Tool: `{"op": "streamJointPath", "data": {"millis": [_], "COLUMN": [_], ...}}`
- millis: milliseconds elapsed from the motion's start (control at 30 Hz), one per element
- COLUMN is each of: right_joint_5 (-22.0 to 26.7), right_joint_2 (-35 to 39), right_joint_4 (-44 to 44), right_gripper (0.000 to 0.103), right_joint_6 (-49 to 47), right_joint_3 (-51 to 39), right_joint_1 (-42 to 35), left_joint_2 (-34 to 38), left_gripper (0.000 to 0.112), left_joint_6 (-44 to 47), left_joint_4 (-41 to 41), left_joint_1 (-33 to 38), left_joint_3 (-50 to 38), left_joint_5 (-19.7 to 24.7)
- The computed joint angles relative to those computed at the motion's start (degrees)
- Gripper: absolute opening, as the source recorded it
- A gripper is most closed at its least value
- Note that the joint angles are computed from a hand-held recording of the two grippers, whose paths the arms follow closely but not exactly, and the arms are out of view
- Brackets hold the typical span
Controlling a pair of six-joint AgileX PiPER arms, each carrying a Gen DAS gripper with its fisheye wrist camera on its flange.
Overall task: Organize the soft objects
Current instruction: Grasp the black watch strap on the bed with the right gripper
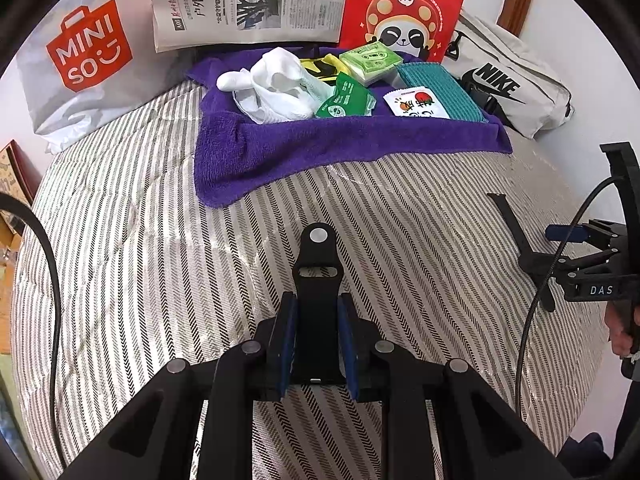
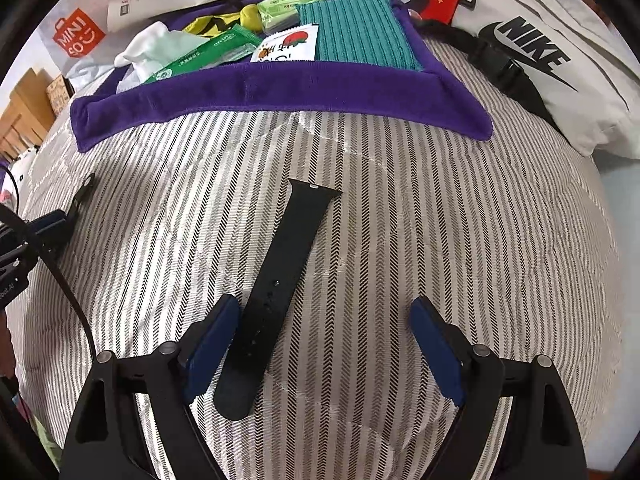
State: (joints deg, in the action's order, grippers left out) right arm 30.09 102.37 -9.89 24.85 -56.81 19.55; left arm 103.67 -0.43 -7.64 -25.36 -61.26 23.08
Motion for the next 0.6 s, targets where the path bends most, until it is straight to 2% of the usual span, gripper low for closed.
{"op": "streamJointPath", "data": {"millis": [67, 200, 267, 367, 467, 533, 600], "right_joint_5": [-1.57, -4.94, -5.40, -3.71, -4.27, -3.99, -3.91], "right_joint_2": [-0.41, -0.16, -0.36, -1.27, -1.67, -1.22, -1.75], "right_joint_4": [0.67, -3.24, -4.95, 1.25, 5.27, 0.92, -6.88], "right_gripper": [0.073, 0.068, 0.046, 0.025, 0.024, 0.025, 0.025], "right_joint_6": [-0.44, 5.06, 7.33, -0.75, -4.22, -0.11, 8.23], "right_joint_3": [0.56, 1.28, 1.30, 1.09, 1.74, 1.47, 2.42], "right_joint_1": [0.33, 1.35, 1.46, -1.01, -2.97, -1.50, 1.33], "left_joint_2": [0.45, 0.73, 0.52, 0.13, -0.16, -0.24, -0.29], "left_gripper": [0.020, 0.020, 0.020, 0.020, 0.020, 0.020, 0.020], "left_joint_6": [-0.42, -2.44, -3.25, -1.83, -2.02, -2.97, -4.29], "left_joint_4": [0.25, 1.87, 2.51, 1.37, 1.74, 2.30, 3.47], "left_joint_1": [0.10, -0.28, -0.60, -0.59, -0.82, -0.98, -1.32], "left_joint_3": [-1.03, -1.60, -1.41, -0.91, -0.39, -0.30, -0.25], "left_joint_5": [1.18, 1.79, 1.90, 2.00, 1.59, 1.51, 1.49]}}
